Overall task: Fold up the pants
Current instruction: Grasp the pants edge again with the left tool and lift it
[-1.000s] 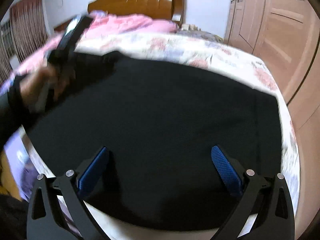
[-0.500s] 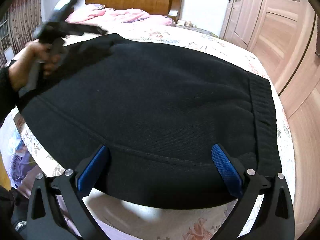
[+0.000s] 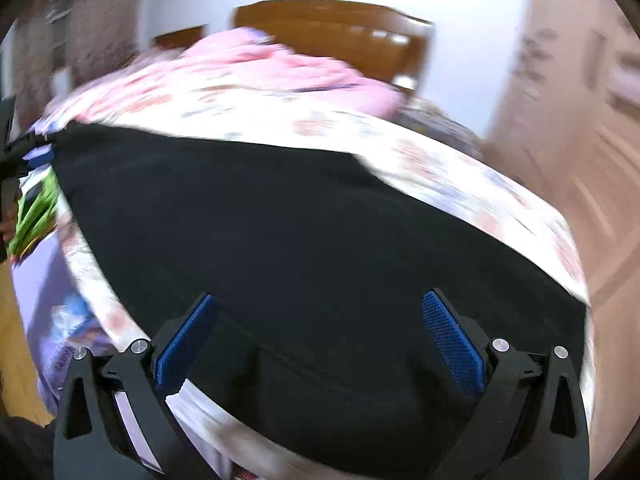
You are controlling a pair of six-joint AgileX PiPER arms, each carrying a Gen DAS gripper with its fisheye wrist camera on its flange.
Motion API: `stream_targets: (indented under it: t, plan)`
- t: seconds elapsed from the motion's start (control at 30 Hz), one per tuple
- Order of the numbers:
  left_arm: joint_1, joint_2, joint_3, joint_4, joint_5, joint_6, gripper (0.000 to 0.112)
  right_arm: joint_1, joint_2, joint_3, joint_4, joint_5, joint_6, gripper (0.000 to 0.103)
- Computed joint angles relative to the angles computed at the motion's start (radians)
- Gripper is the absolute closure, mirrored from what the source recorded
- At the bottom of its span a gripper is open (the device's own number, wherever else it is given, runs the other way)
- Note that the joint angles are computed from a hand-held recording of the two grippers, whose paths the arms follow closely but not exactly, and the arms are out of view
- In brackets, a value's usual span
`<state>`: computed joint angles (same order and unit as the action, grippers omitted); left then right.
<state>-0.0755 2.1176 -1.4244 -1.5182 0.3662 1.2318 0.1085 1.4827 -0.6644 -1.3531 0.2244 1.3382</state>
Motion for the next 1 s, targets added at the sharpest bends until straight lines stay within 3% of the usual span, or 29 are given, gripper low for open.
stream_targets:
  t: [0.13, 0.2, 0.27, 0.4, 0.6, 0.77, 0.8, 0.9, 1.0]
  plan:
    - [0.213, 0.064, -0.018, -0.103, 0.195, -0.028, 0.018, 0.199, 0.191, -0.192, 0.03, 0.012, -0.081, 0.005]
    - [0.286, 0.134, -0.117, -0.038, 0.3, -0.128, 0.025, 0.263, 0.241, -0.239, 0.015, 0.044, -0.087, 0.005]
    - [0.326, 0.212, -0.236, 0.009, 0.398, -0.209, 0.033, 0.275, 0.286, -0.273, 0.074, 0.013, -0.157, 0.005]
    - [0.355, 0.346, -0.45, 0.06, 0.493, -0.353, 0.044, 0.271, 0.303, -0.282, 0.212, -0.002, -0.264, 0.005]
    - [0.343, 0.447, -0.643, 0.131, 0.484, -0.511, 0.044, 0.241, 0.306, -0.289, 0.257, -0.006, -0.268, 0.005]
    - [0.319, 0.43, -0.631, 0.166, 0.444, -0.485, 0.087, 0.255, 0.33, -0.303, 0.206, -0.008, -0.21, 0.005]
    - [0.318, 0.432, -0.634, 0.171, 0.437, -0.485, 0.091, 0.255, 0.33, -0.299, 0.187, -0.013, -0.191, 0.005]
    - [0.318, 0.438, -0.645, 0.188, 0.429, -0.488, 0.092, 0.252, 0.319, -0.285, 0.161, -0.023, -0.164, 0.005]
    - [0.309, 0.44, -0.641, 0.204, 0.376, -0.489, 0.073, 0.244, 0.312, -0.279, 0.168, -0.034, -0.163, 0.005]
